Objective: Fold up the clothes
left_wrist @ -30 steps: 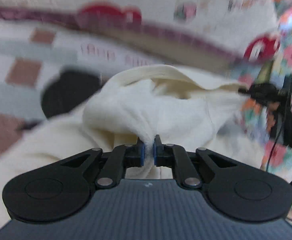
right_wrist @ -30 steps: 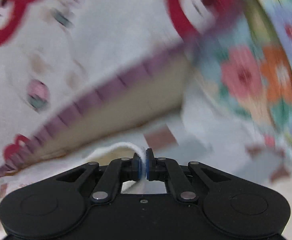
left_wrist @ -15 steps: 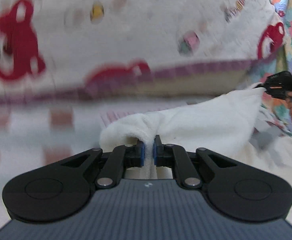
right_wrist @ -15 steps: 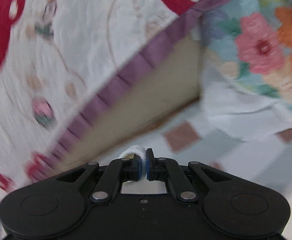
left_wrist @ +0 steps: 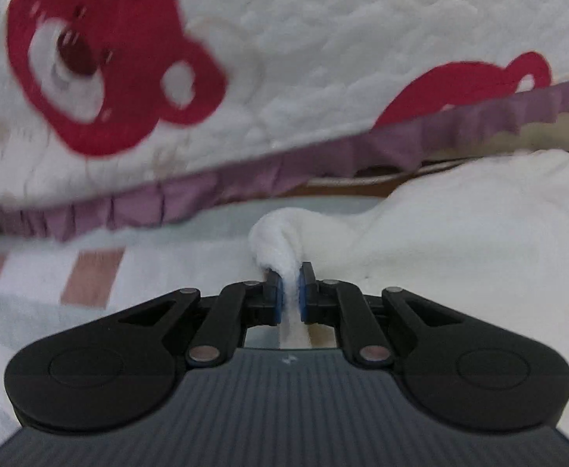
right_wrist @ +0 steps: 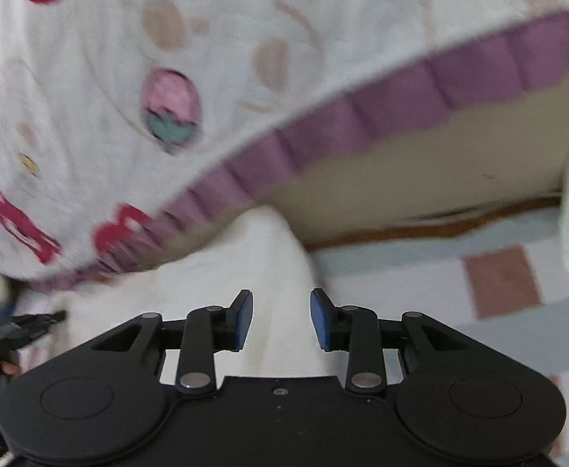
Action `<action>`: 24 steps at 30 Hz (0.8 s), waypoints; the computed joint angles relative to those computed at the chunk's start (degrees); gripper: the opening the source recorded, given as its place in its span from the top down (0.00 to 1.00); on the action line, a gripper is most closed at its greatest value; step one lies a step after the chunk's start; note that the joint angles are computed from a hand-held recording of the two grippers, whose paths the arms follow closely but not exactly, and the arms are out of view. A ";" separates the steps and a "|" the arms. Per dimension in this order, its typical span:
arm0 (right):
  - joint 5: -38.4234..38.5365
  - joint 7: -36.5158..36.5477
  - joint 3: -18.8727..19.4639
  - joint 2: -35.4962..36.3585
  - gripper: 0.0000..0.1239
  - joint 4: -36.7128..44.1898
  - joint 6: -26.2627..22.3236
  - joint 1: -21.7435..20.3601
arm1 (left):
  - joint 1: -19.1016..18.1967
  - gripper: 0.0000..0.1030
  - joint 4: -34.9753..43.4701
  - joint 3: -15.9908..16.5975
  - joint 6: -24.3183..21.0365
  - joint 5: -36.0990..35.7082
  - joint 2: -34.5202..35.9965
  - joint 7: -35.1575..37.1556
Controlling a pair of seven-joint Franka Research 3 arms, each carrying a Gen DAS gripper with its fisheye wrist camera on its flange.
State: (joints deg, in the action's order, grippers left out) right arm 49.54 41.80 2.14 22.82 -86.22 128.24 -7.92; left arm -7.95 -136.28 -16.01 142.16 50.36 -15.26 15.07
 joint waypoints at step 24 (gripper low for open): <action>-5.26 8.98 0.52 8.31 0.64 7.63 -6.72 -1.36 | -10.62 0.76 -16.67 12.16 21.30 -20.82 -16.76 7.61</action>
